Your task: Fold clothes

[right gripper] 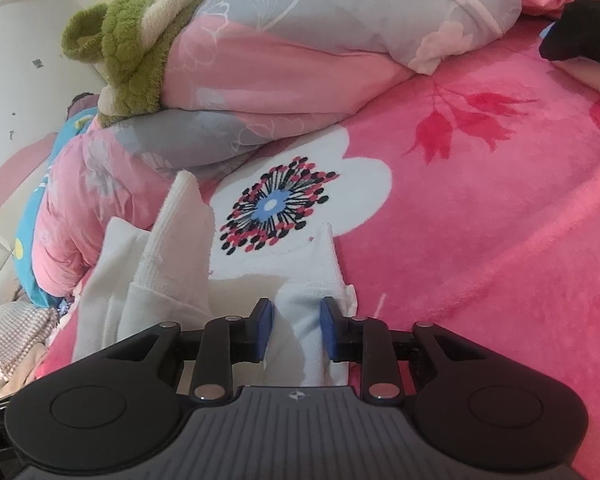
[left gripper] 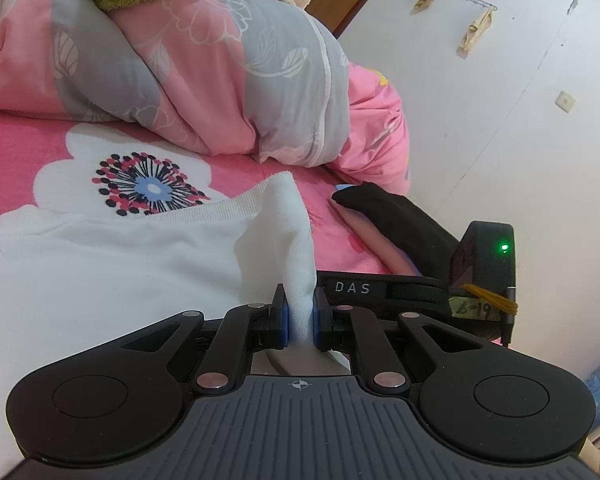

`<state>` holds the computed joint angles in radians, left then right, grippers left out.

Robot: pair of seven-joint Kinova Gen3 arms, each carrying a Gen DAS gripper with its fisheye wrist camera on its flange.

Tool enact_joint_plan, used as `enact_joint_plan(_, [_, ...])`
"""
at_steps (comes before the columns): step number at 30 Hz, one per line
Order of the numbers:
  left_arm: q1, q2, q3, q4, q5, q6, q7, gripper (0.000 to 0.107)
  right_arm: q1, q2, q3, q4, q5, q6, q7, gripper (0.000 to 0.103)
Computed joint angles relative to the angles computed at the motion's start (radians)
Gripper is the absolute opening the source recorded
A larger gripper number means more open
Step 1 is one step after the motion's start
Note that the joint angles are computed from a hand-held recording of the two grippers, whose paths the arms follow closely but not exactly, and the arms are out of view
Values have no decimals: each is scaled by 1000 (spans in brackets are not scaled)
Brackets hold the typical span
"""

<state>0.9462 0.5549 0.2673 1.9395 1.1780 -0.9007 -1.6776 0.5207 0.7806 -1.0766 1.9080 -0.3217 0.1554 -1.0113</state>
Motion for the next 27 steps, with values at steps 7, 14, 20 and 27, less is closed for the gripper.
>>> enact_joint_plan(7, [3,-2,-1,8,-11,-10,13,9,125,294,-93,-126,-206,247,79,9])
enact_joint_plan(14, [-7,12,-2,-15,-6,14,2,9,132,449,-80,-205,-266,333,15,10])
enact_joint_plan(20, [-25,29,-5,-56,19,54,-49,9,189,355,-128,-91,-291,130,102,21])
enact_joint_plan(27, [-18,23,-9,-27,-18,35,-6,9,404,230,-218,87,-280,126,363,35])
